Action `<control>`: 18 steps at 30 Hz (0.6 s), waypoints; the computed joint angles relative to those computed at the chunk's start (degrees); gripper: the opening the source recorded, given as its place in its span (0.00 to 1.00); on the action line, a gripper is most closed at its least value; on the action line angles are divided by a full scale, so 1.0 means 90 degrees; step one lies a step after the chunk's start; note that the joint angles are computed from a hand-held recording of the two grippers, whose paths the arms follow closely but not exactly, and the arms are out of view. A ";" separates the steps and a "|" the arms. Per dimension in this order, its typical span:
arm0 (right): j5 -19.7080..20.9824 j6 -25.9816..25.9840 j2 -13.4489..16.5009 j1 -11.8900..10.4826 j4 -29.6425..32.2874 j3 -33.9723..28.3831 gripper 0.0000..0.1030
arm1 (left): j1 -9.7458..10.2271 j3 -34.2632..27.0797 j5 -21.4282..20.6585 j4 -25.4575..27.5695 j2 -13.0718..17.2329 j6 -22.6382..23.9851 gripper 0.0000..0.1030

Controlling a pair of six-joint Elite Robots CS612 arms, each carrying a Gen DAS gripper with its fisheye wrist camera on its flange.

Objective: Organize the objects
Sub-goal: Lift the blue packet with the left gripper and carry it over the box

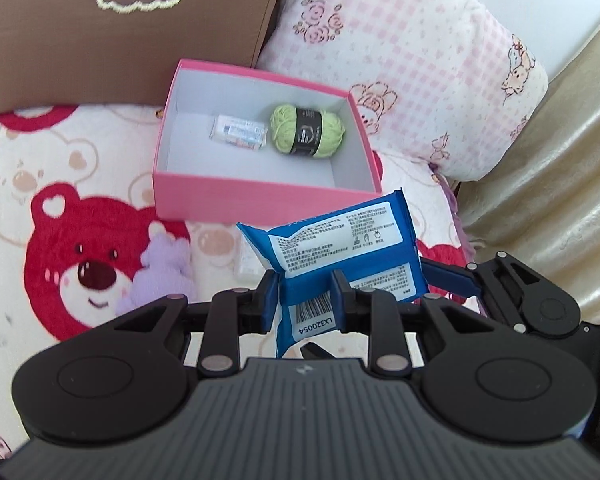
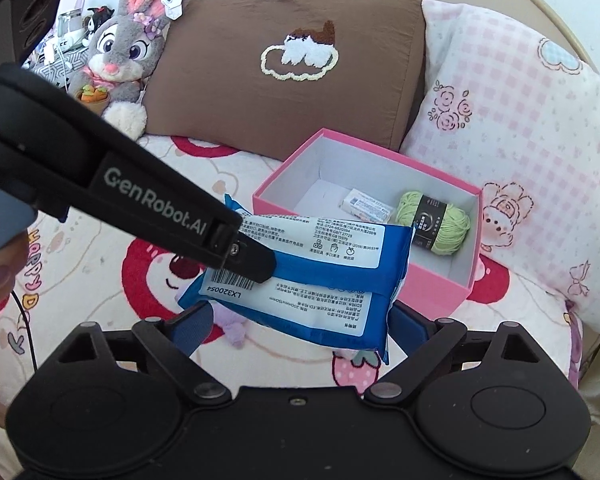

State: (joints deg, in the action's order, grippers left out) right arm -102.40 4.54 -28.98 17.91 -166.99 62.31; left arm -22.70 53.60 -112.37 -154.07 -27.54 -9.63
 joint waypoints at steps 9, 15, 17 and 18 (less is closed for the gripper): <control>0.0165 0.0177 0.0148 -0.0132 0.0289 -0.0422 0.93 | 0.0049 -0.0883 -0.0158 0.0305 0.0402 0.0052 0.24; 0.0276 0.0167 0.0274 -0.0211 0.0497 -0.0755 0.93 | 0.0057 -0.1627 -0.0147 0.0646 0.0764 0.0095 0.25; 0.0284 0.0118 0.0318 -0.0234 0.0599 -0.0879 0.93 | 0.0061 -0.1929 -0.0171 0.0841 0.0900 0.0116 0.25; 0.0287 0.0094 0.0343 -0.0248 0.0670 -0.0951 0.93 | 0.0065 -0.2083 -0.0191 0.0926 0.0974 0.0128 0.25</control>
